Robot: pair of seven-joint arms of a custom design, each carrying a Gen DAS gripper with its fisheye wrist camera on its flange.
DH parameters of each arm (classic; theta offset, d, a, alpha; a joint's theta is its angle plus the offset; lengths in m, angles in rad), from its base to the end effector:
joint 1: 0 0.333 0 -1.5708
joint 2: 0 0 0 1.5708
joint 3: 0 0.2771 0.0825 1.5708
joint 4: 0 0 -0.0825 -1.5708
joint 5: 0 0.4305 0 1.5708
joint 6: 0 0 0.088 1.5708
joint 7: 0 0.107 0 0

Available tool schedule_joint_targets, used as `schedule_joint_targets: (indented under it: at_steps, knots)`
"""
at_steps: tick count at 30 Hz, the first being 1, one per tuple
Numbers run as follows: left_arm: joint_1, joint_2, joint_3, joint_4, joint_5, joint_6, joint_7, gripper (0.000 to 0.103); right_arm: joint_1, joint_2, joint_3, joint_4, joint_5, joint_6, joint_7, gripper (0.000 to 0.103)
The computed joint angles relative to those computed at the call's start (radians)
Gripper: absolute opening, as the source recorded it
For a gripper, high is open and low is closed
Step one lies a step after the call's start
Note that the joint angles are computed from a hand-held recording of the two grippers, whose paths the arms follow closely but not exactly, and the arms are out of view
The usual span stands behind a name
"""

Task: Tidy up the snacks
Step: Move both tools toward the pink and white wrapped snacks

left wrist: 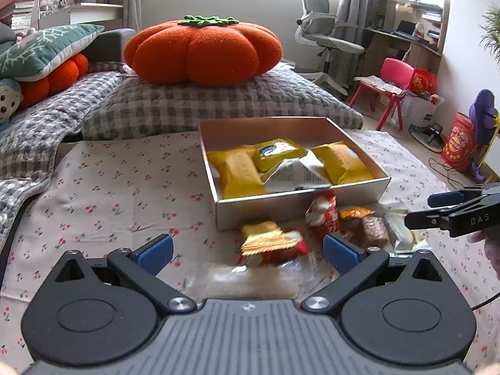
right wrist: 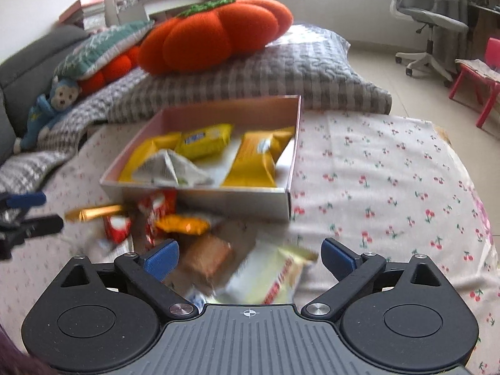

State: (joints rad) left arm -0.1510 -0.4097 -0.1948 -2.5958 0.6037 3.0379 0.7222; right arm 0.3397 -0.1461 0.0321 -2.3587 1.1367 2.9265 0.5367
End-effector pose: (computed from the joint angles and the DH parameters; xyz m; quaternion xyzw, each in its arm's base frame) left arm 0.4528 -0.2080 0.4166 -0.6110 0.6693 -0.3383 0.2536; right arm 0.5334 0.1465 0.3752 -0.7504 0.5156 -0.1386 0.3898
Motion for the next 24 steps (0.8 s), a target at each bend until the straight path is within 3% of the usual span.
schedule_joint_targets:
  at_steps: [7, 16, 19, 24]
  knots:
    - [-0.016, -0.03, 0.037, -0.061, -0.004, 0.031, 0.047, 0.103, 0.002, -0.005, -0.008, -0.028, 0.026, 0.005, -0.062, 0.099]
    - [-0.252, -0.034, 0.261, -0.1, -0.204, 0.02, 0.366, 0.102, -0.001, -0.003, -0.002, -0.045, -0.003, 0.007, -0.091, 0.099]
    - [-0.235, -0.033, 0.232, -0.104, -0.221, 0.006, 0.413, 0.102, 0.009, -0.016, -0.004, -0.057, 0.007, -0.002, -0.136, 0.099]
    - [-0.305, -0.043, 0.284, -0.112, -0.321, -0.035, 0.562, 0.099, 0.012, -0.043, -0.005, -0.081, -0.044, -0.076, -0.182, 0.099]
